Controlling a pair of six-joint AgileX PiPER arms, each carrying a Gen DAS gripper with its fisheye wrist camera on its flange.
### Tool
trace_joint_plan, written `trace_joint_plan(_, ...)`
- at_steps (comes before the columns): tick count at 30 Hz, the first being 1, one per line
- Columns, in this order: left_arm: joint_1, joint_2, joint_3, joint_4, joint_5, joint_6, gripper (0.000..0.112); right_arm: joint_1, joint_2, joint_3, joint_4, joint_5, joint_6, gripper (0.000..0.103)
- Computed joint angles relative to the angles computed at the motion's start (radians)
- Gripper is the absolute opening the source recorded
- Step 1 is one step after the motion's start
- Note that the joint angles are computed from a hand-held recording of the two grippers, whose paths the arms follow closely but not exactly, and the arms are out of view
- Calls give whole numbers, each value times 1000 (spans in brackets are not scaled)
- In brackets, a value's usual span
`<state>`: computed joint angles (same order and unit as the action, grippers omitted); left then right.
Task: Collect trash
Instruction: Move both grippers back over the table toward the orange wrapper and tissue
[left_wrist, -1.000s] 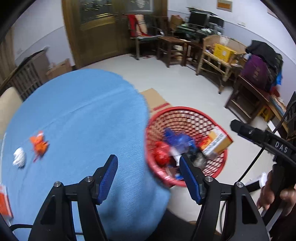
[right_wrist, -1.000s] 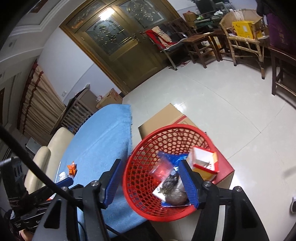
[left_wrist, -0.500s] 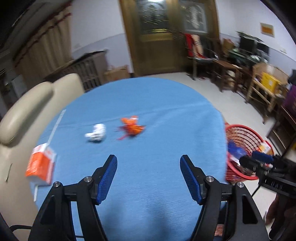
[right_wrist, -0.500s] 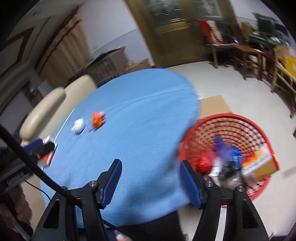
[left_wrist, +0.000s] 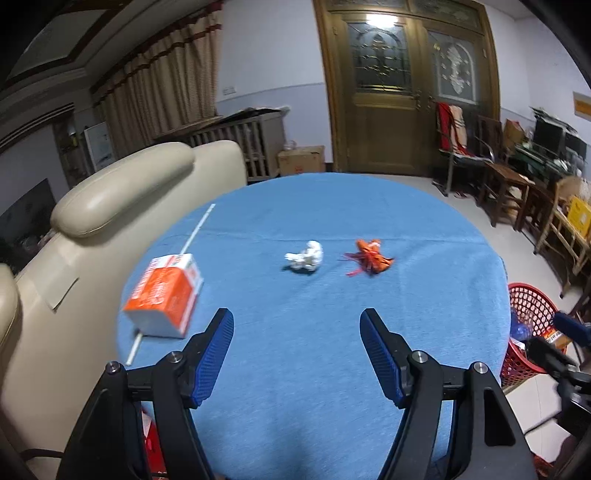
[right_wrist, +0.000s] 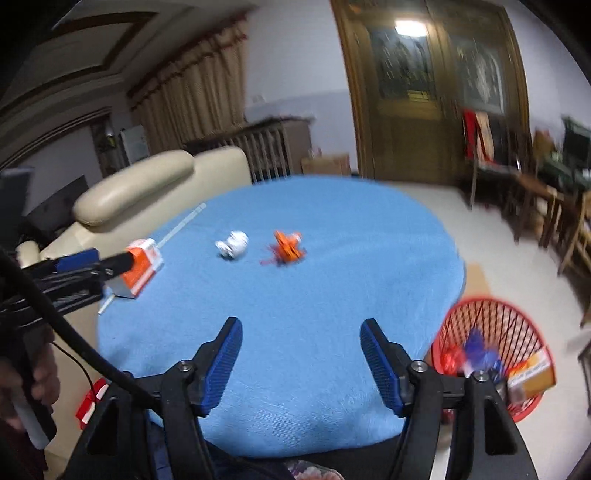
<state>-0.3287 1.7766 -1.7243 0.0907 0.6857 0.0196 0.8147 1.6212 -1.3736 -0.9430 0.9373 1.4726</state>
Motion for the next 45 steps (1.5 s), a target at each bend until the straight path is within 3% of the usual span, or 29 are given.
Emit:
trace_joint_plan(2, 24, -29, 37, -20, -21, 13, 72, 45, -16, -6, -41, 33, 27, 83)
trace_joint_plan(5, 58, -78, 103, -53, -49, 37, 72, 118, -60, 24, -129, 66, 116, 83)
trace_joint_plan(7, 77, -109, 145, -75, -66, 62, 72, 184, -69, 36, -233, 130, 201, 84)
trace_joint_plan(9, 93, -133, 183, -93, -79, 82, 72, 263, -104, 97, -371, 184, 320, 101)
trace_joint_plan(12, 111, -150, 213, -133, -87, 111, 72, 336, -149, 188, -540, 178, 440, 103)
trace_joint_plan(17, 129, -165, 239, -171, -107, 153, 72, 276, -110, 111, -427, 23, 264, 103)
trace_joint_plan(28, 161, -100, 196, -53, -88, 31, 73, 81, -98, 123, -217, -152, 227, 103)
trace_joint_plan(38, 152, -112, 194, 34, -98, -33, 73, 108, -55, 68, -154, -95, 113, 103)
trace_joint_plan(45, 133, -101, 178, 78, -98, -60, 73, 90, -66, 93, -144, -130, 131, 103)
